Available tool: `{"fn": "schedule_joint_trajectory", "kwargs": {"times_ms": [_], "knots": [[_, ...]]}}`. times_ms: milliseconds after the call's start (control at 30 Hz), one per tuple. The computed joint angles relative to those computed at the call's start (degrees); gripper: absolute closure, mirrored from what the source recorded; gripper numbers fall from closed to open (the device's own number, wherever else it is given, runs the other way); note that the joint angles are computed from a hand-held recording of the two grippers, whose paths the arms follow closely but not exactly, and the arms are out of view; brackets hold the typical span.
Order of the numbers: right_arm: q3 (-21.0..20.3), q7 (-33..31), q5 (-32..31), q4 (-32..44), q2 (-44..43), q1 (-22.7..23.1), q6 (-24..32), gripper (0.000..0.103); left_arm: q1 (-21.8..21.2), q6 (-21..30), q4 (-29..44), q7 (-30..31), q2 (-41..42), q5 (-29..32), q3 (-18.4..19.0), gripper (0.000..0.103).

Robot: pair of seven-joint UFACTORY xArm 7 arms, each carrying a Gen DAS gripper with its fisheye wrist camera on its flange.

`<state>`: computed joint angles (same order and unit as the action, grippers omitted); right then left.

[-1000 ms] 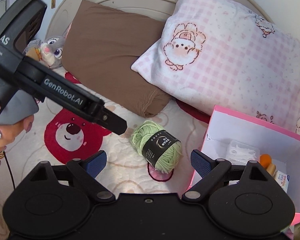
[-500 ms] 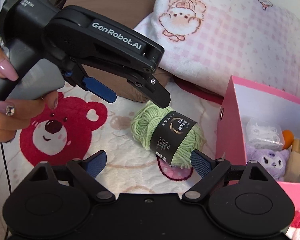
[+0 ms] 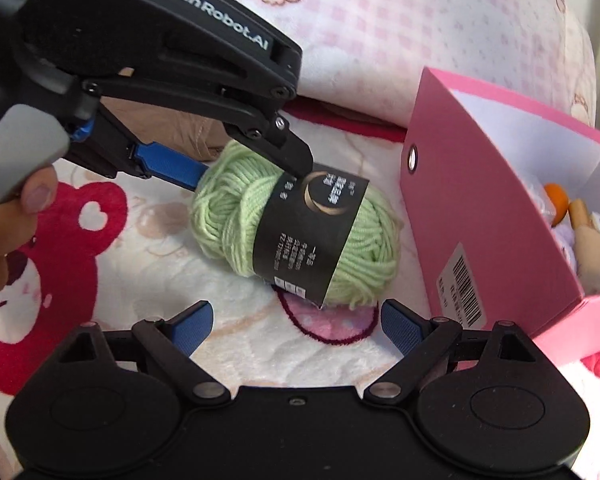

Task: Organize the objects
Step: 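Lower the left gripper around the green yarn ball and close it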

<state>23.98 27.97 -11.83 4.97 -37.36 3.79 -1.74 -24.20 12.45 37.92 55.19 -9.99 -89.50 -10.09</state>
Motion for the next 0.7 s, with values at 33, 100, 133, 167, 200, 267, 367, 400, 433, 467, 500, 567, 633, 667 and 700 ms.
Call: {"fn": "schedule_joint_trajectory", "kwargs": {"times_ms": [33, 100, 133, 167, 200, 267, 367, 400, 433, 467, 500, 567, 633, 667, 700], "knots": [[-0.42, 0.42, 0.43, 0.35, 1.38, -0.28, -0.87, 0.010, -0.02, 0.45, 0.24, 2.34, 0.27, -2.68, 0.24, 0.042], [-0.27, -0.16, 0.62, 0.28, 4.04, -1.98, -5.57, 0.010, 0.73, 3.06, 0.33, 3.37, 0.75, -4.75, 0.66, 0.044], [0.85, -0.83, 0.82, 0.21, 4.74, -3.33, -7.44, 0.010, 1.14, 4.23, 0.42, 1.30, 1.13, -3.42, 0.75, 0.045], [1.84, -1.77, 1.11, 0.17, 5.15, -4.35, -8.56, 0.010, 1.30, 4.10, 0.57, -0.11, 1.45, -3.10, 0.54, 0.045], [1.72, -3.21, 1.14, 0.47, 5.46, -4.16, -7.97, 0.010, 1.39, 4.08, 0.71, -0.73, 1.57, -2.89, 0.38, 0.045], [2.18, -5.74, 1.10, 0.34, 5.16, -4.35, -7.87, 0.010, 1.39, 3.89, 0.58, -1.55, 1.18, -3.16, 0.10, 0.045], [-0.33, -8.15, 2.05, -1.87, 3.46, -2.00, -10.74, 0.010, 1.23, 4.87, -0.72, -1.87, -0.64, -4.06, -0.16, 0.047], [-2.04, -8.93, 2.42, -2.43, 2.63, -0.47, -10.45, 0.010, 1.06, 4.82, -1.40, -2.77, -1.49, -3.36, -0.40, 0.047], [-4.96, -10.13, 2.36, -2.88, 2.14, 1.84, -10.02, 0.010, 0.78, 4.24, -2.09, -3.88, -2.29, -2.69, -0.74, 0.047], [-8.12, -11.55, 2.14, -3.29, 1.63, 4.25, -9.51, 0.010, 0.40, 3.55, -3.05, -4.57, -3.46, -2.76, -1.01, 0.047], [-10.97, -13.07, 1.92, -3.59, 0.93, 6.44, -8.59, 0.010, 0.07, 3.46, -4.05, -4.23, -4.74, -3.92, -0.99, 0.047], [-17.20, -16.09, 1.84, -4.57, -1.91, 11.42, -5.97, 0.010, -0.26, 3.73, -6.36, -5.93, -7.58, -4.70, -0.95, 0.047], [-21.81, -18.88, 2.44, -6.03, -6.18, 15.46, -3.32, 0.010, -0.63, 3.68, -8.98, -8.32, -10.85, -4.81, -1.23, 0.047], [-23.29, -20.20, 2.88, -6.69, -8.71, 17.06, -1.34, 0.010, -0.83, 3.71, -10.12, -10.20, -12.15, -4.07, -1.39, 0.047], [-24.22, -21.38, 3.37, -7.21, -11.52, 18.41, 1.41, 0.010, -0.97, 4.02, -11.04, -13.08, -12.96, -1.83, -1.42, 0.047]]}}
